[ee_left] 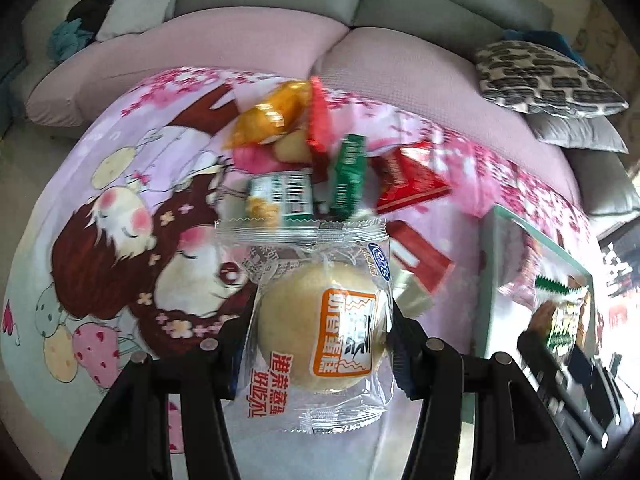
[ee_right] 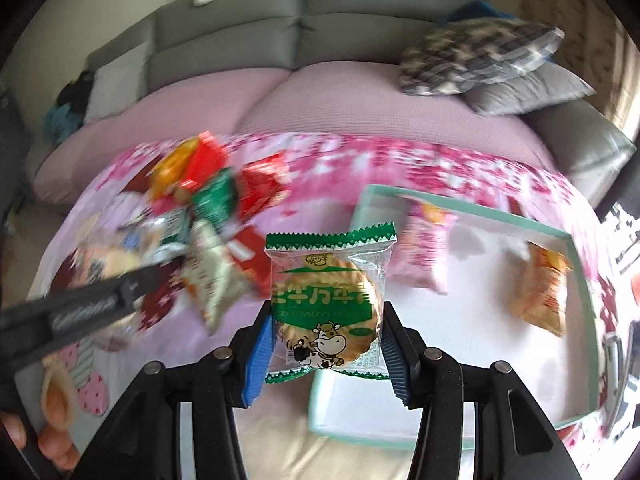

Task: Organize snacks
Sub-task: 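Carry the bun and biscuit pack over the tray with both grippers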

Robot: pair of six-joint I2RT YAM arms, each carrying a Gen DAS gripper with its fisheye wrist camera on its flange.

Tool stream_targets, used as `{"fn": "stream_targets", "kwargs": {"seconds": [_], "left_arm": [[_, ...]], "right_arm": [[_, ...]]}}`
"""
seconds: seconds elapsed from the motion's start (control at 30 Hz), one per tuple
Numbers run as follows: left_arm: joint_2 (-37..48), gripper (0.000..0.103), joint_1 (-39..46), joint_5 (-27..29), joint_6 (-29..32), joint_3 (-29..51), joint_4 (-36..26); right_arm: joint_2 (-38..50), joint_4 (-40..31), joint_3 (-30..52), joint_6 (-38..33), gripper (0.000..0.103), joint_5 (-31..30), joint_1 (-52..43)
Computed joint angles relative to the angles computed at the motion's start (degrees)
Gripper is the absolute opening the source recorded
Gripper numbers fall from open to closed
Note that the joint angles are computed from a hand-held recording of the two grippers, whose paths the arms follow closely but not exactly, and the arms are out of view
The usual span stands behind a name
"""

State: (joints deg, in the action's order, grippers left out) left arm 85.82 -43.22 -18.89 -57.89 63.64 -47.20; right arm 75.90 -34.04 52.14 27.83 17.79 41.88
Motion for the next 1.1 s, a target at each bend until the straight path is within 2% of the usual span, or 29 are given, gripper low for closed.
{"fn": "stream_targets", "kwargs": {"seconds": [0.4, 0.77, 0.93, 1.1], "left_arm": [[11.1, 0.058, -9.3, 0.3, 6.0, 12.0, 3.2], [20.7, 0.058, -13.4, 2.7, 11.6, 20.9, 6.1], [24.5, 0.058, -14.7, 2.8, 13.4, 23.7, 7.9], [27.2, 0.058, -15.2, 3.3, 13.9, 24.9, 8.6]], "right_arm": [[-9.2, -5.2, -2.9, -4.0, 0.053, -4.8, -26.3], [-14.4, -8.1, -4.4, -11.9, 0.053, -12.5, -47.9], [-14.0, -8.2, -4.6, -14.4, 0.053, -15.1, -54.0], [-11.3, -7.3, -5.4, -15.0, 0.053, -17.2, -54.7]]}}
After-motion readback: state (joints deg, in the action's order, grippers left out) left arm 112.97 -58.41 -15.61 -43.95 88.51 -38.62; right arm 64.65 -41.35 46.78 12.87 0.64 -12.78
